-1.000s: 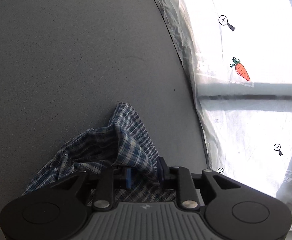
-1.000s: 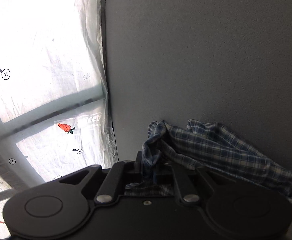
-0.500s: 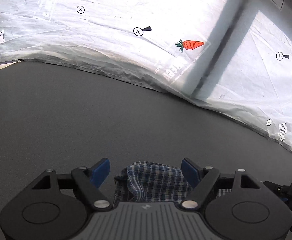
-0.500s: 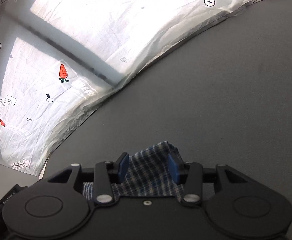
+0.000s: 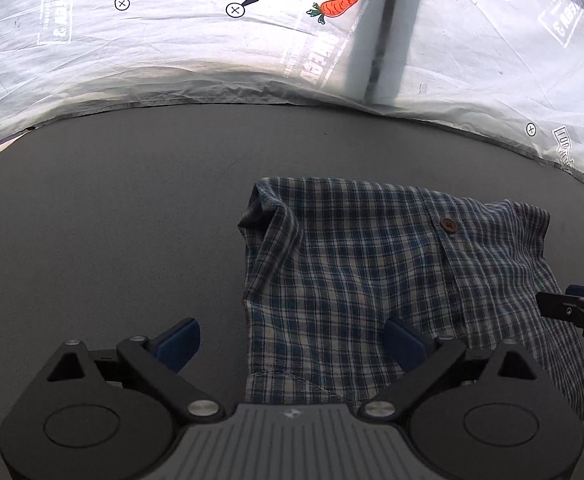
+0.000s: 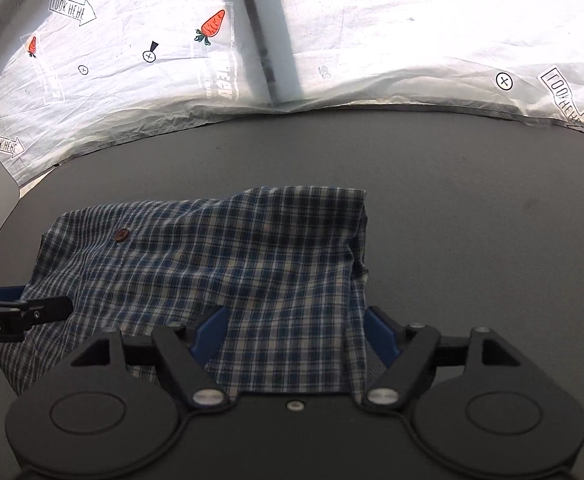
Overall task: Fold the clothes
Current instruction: 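Grasp the folded plaid shirt edge with both grippers side by side, then lift the folded shirt with both grippers and carry it toward the clothes stack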
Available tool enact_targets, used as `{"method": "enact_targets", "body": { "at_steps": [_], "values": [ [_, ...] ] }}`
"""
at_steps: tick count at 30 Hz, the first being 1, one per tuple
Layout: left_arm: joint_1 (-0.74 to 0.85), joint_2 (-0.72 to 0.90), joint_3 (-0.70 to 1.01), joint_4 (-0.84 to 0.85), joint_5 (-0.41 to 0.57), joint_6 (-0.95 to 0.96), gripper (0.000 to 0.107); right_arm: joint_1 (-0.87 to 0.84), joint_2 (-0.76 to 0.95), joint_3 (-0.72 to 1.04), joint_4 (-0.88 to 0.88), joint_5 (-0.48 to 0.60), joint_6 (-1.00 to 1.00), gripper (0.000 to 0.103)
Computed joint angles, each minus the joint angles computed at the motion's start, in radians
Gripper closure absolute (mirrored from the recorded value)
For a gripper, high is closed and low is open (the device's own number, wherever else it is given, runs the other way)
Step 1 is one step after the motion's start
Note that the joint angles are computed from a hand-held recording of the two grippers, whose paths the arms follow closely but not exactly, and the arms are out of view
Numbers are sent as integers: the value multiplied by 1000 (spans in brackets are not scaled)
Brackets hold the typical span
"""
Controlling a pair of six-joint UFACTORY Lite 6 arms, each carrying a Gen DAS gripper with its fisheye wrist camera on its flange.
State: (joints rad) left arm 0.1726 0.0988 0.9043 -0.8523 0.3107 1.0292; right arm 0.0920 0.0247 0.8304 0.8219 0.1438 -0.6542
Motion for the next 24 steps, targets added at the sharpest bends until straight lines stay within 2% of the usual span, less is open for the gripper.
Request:
{"method": "enact_targets", "body": {
  "at_steps": [4, 9, 13, 17, 18, 21, 22, 23, 24],
  "values": [
    [49, 97, 46, -131, 65, 131, 9, -34, 60, 12, 207, 19, -203, 23],
    [92, 191, 90, -248, 152, 245, 9, -85, 155, 36, 619, 87, -595, 20],
    [136, 246, 112, -317, 231, 285, 8, -131, 208, 46, 788, 186, -743, 19],
    [155, 258, 117, -332, 274, 320, 9, -149, 219, 52, 799, 230, -773, 21],
    [166, 271, 130, -329, 309, 312, 9, -160, 226, 54, 800, 259, -776, 25],
    [207, 325, 178, -327, 449, 290, 10, -176, 236, 55, 815, 311, -770, 25],
    [216, 337, 184, -335, 480, 295, 15, -179, 237, 54, 821, 320, -771, 25],
    [222, 355, 195, -341, 514, 289, 15, -183, 242, 56, 824, 337, -769, 26],
    [223, 354, 187, -357, 511, 296, 17, -190, 249, 59, 823, 359, -766, 31]
  ]
}}
